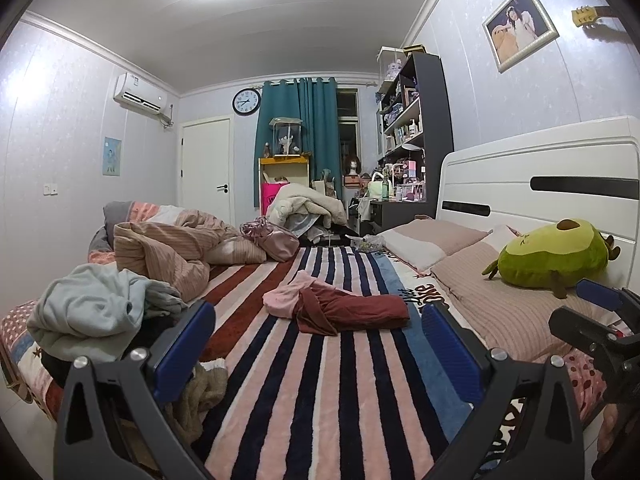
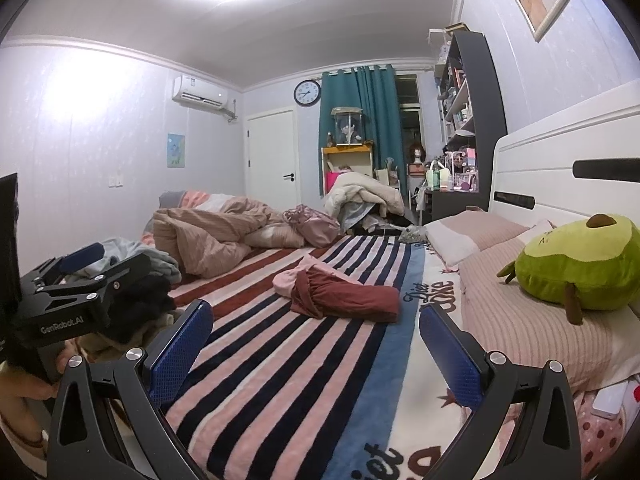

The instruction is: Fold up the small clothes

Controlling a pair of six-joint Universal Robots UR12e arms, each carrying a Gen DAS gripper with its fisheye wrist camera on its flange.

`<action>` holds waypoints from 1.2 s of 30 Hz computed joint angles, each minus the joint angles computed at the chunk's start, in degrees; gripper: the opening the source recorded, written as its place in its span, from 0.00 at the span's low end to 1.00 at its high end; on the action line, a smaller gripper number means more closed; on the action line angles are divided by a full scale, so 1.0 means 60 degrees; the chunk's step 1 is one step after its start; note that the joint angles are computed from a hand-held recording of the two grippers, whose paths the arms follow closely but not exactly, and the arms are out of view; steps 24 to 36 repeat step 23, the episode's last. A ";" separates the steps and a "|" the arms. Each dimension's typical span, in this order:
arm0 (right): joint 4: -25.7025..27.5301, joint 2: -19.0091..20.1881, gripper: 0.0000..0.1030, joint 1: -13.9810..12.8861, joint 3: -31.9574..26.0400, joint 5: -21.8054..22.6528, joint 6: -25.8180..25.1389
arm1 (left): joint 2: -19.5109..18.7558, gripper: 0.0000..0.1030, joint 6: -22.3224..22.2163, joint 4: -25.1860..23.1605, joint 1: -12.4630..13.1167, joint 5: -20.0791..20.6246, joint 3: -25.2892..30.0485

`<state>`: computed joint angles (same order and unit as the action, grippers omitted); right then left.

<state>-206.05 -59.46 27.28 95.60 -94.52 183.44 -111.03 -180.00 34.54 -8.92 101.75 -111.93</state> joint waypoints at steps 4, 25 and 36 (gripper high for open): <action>-0.0010 0.0004 1.00 0.0010 0.0001 -0.0030 0.0001 | -0.0007 0.99 0.0006 0.0036 0.0019 -0.0066 -0.0006; 0.0013 0.0060 1.00 0.0238 -0.0098 -0.0243 0.0102 | -0.0016 0.99 0.0237 -0.0006 -0.0079 0.0041 -0.0044; 0.0013 0.0060 1.00 0.0238 -0.0098 -0.0243 0.0102 | -0.0016 0.99 0.0237 -0.0006 -0.0079 0.0041 -0.0044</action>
